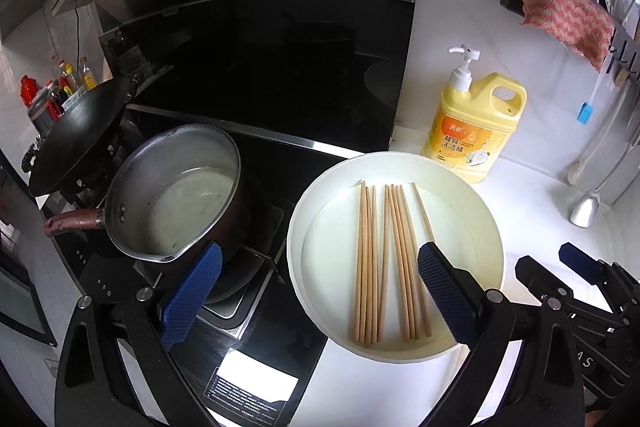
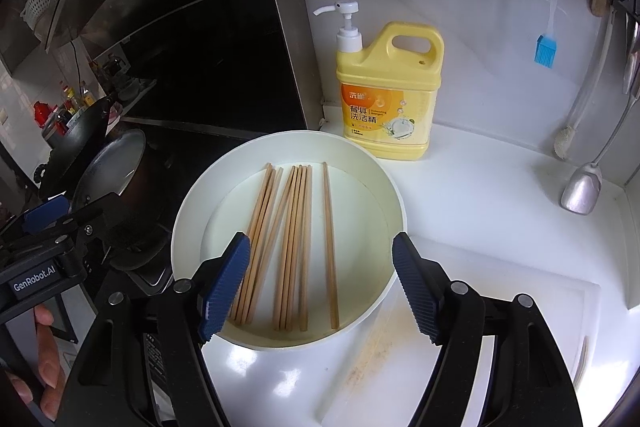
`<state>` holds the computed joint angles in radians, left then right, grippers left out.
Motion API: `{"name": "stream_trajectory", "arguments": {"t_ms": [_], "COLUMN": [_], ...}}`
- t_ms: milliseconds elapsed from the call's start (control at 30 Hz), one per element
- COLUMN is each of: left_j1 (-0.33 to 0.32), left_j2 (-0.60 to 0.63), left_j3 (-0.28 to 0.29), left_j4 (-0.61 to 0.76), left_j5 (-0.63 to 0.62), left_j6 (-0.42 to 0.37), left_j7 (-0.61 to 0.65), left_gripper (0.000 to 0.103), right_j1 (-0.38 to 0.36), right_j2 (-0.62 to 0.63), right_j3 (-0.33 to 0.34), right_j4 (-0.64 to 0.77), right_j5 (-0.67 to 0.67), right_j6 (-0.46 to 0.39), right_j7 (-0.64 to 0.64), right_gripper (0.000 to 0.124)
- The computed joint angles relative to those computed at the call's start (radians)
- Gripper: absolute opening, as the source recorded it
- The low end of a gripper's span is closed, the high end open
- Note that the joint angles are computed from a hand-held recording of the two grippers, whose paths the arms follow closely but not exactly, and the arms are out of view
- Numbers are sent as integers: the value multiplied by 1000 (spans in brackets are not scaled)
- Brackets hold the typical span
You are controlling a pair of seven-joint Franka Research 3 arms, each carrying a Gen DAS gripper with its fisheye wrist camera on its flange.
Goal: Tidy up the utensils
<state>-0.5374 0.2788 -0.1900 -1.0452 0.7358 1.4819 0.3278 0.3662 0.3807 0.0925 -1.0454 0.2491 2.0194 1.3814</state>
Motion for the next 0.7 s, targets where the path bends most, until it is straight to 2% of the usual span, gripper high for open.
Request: {"name": "stream_trajectory", "arguments": {"t_ms": [433,700], "left_j1": [-3,15], "left_j2": [0,-22], "left_j3": [2,-3], "left_j4": [5,-32], "left_j5": [7,-10], "left_j6": [-5,21], "left_j7": [19,7], "left_gripper": [97,97], "right_j1": [0,2], "right_j2": [-4,2], "right_j3": [-1,-2], "right_j4": [-5,8], "right_j5": [1,-5], "right_j6": [3,-9], "right_j7": [-3,6], "right_gripper": [70,70]}}
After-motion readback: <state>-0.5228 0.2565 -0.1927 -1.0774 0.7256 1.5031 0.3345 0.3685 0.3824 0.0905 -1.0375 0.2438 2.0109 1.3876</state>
